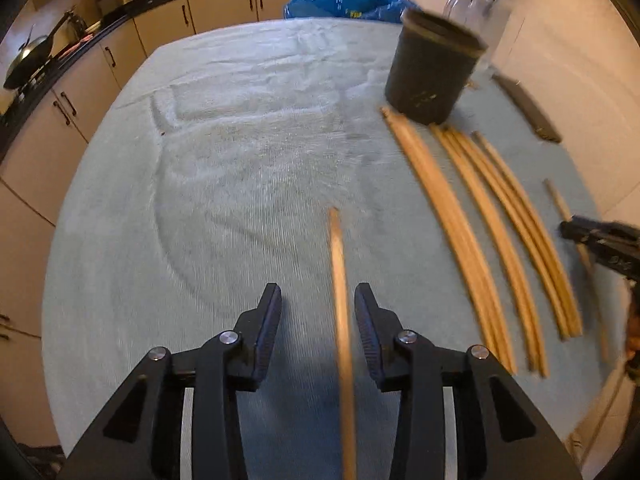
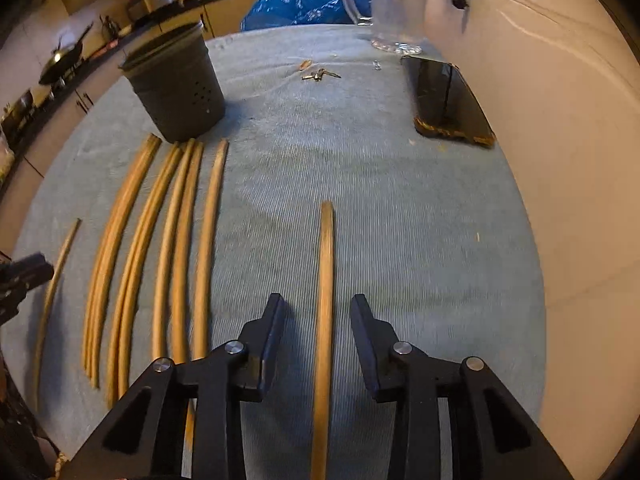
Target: Organize utensils
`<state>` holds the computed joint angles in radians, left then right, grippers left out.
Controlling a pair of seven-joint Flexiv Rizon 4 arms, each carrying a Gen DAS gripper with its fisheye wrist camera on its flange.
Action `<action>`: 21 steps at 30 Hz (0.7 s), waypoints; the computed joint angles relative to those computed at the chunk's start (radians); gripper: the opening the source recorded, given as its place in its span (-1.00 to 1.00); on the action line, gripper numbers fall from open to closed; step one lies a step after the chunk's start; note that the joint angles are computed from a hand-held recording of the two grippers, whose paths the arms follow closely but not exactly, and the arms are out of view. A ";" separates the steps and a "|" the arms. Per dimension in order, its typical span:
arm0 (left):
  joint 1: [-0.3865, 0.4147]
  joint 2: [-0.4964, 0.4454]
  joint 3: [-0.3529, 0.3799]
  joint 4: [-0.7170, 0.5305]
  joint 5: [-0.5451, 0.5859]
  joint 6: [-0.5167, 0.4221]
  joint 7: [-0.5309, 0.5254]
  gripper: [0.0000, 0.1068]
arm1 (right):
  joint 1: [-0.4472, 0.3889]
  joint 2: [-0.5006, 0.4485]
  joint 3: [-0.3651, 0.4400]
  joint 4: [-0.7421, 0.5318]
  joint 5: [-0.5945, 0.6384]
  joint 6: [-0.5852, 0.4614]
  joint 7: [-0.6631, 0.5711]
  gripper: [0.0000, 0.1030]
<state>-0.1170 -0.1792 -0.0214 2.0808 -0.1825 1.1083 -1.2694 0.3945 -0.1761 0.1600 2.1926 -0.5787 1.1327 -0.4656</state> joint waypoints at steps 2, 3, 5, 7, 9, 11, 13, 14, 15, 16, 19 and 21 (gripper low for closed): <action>-0.001 -0.031 0.002 -0.042 0.022 -0.031 -0.011 -0.41 | -0.005 -0.020 0.012 -0.045 0.052 -0.051 -0.065 -0.52; -0.006 -0.038 0.005 -0.060 0.046 -0.038 -0.014 -0.48 | -0.009 -0.035 0.022 -0.082 0.099 -0.090 -0.121 -0.53; -0.008 -0.048 0.002 -0.097 0.068 -0.090 0.003 -0.56 | -0.008 -0.055 0.027 -0.128 0.145 -0.143 -0.183 -0.61; -0.013 -0.055 0.004 -0.124 0.093 -0.120 0.011 -0.56 | -0.004 -0.079 0.029 -0.189 0.185 -0.214 -0.245 -0.62; -0.016 -0.060 0.004 -0.143 0.111 -0.140 0.023 -0.56 | 0.000 -0.108 0.031 -0.254 0.225 -0.286 -0.304 -0.66; -0.016 -0.062 0.001 -0.155 0.112 -0.159 0.039 -0.56 | 0.006 -0.127 0.030 -0.295 0.252 -0.323 -0.334 -0.78; -0.014 -0.069 -0.006 -0.155 0.090 -0.153 0.049 -0.62 | 0.015 -0.144 0.027 -0.325 0.260 -0.348 -0.356 -0.85; -0.009 -0.065 -0.012 -0.139 0.062 -0.132 0.063 -0.84 | 0.020 -0.144 0.022 -0.331 0.253 -0.355 -0.358 -0.85; -0.007 -0.061 -0.015 -0.120 0.043 -0.103 0.068 -0.87 | 0.028 -0.143 0.014 -0.321 0.231 -0.337 -0.344 -0.85; -0.008 -0.053 -0.013 -0.102 0.032 -0.079 0.064 -0.87 | 0.035 -0.138 0.007 -0.307 0.211 -0.319 -0.328 -0.86; 0.002 -0.005 -0.025 -0.030 -0.051 -0.008 0.093 -0.88 | 0.044 -0.101 -0.003 -0.236 0.156 -0.211 -0.257 -0.86; 0.004 0.046 -0.032 0.024 -0.119 0.054 0.132 -0.88 | 0.042 -0.067 -0.011 -0.184 0.120 -0.125 -0.193 -0.86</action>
<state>-0.1127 -0.1336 -0.0535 2.1044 -0.3012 1.1622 -1.1372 0.4365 -0.2433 0.1492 2.0091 -0.4587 1.0079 -0.6583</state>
